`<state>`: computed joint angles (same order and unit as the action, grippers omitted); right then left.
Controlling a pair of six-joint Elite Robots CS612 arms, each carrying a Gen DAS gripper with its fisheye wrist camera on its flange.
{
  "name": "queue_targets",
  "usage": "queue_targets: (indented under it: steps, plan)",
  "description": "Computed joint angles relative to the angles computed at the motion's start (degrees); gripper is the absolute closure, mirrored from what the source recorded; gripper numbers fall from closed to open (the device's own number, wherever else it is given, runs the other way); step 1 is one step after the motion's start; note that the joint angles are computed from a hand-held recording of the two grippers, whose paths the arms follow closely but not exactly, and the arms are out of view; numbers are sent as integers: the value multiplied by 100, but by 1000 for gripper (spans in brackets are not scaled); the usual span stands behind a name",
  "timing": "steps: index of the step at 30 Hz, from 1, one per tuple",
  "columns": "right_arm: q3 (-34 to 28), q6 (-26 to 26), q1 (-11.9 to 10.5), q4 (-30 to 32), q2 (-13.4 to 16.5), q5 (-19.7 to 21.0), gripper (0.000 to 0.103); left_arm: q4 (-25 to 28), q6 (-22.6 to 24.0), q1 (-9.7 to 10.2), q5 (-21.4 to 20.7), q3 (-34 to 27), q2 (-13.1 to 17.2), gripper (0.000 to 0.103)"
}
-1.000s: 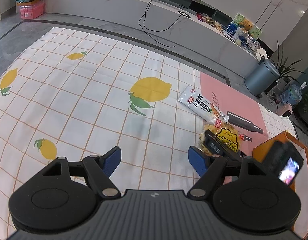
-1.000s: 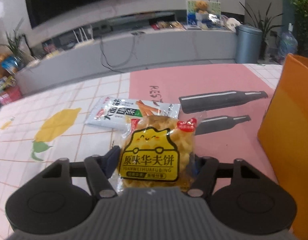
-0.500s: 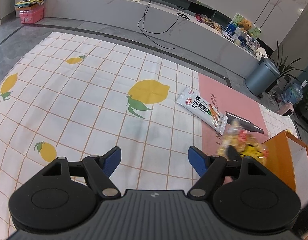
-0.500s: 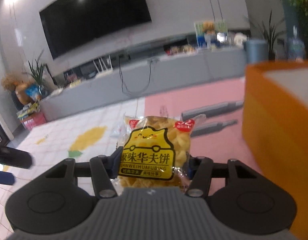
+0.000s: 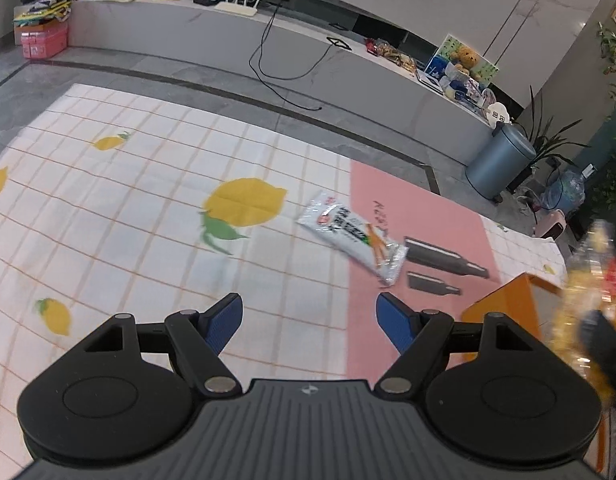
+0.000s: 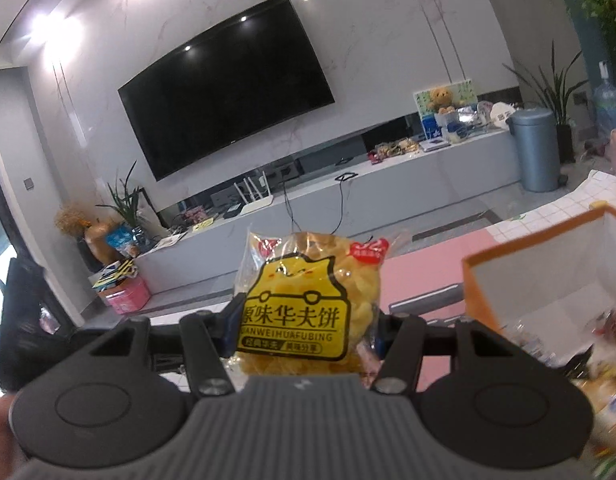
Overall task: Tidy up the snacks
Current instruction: 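Hold the cracker bag up with the right gripper while the left gripper grasps the white stick bag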
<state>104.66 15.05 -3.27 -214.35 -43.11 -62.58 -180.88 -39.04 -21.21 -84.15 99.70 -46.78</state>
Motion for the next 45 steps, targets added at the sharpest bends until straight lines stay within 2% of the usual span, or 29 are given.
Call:
queue_targets:
  steps: [5,10,12,14,16,19,21,23,26,30,33,35,38,40,41,42,43,45]
  plan:
    - [-305,-284,-470,980,-220,538,47,416,-395,-62,-197,-548,230,14]
    - [-660,-894,-796,1283,-198,532,47,1093,-909,-124,-149,-1386,665,14]
    - [-781,-1006,-888,1323,-131,506,47,1379,-1226,-122,-113,-1693,846,14]
    - [-894,-1079,-974,1428,-51,557,47,1642,-1742,-68,-318,-1996,1048,14]
    - [-971,-1102,-1058,1546,32,707,47,1946,-2000,-24,-448,-2325,1263,14]
    - [-1043,-1045,-1144,1788,131,930,47,2652,-2340,-31,-227,-2773,1499,14]
    - [-1076,-1122,-1180,1940,176,1053,47,2960,-2749,-1,-305,-2993,1620,14]
    - [-1091,-1026,-1207,1952,215,1033,47,3070,-3012,24,-360,-3170,1734,14]
    - [-1115,-919,-1219,1882,262,961,47,3577,-3153,-22,-59,-3511,1870,12]
    - [-1138,-814,-1286,1905,306,1191,47,4953,-3196,-55,133,-4307,2118,13]
    - [-1188,-680,-1309,2013,338,1218,47,5978,-3239,-86,246,-4963,2369,12]
    - [-1218,-585,-1315,2040,352,1226,46,6493,-3280,-92,283,-5306,2515,6]
    - [-1190,-539,-1335,2014,343,1222,46,6646,-3634,-58,185,-5468,2597,2]
    - [-1158,-483,-1351,1976,334,1188,47,6510,-3484,-41,199,-5420,2584,7]
    - [-1138,-463,-1356,1958,326,1171,46,6434,-3513,-52,331,-5346,2555,19]
    - [-1143,-483,-1360,1975,327,1172,47,6353,-3633,-75,496,-5224,2493,39]
    - [-1147,-541,-1362,2011,325,1181,46,6110,-3754,-84,574,-5009,2398,40]
    - [-1168,-551,-1362,1989,345,1159,46,5750,-3606,-70,496,-4755,2299,41]
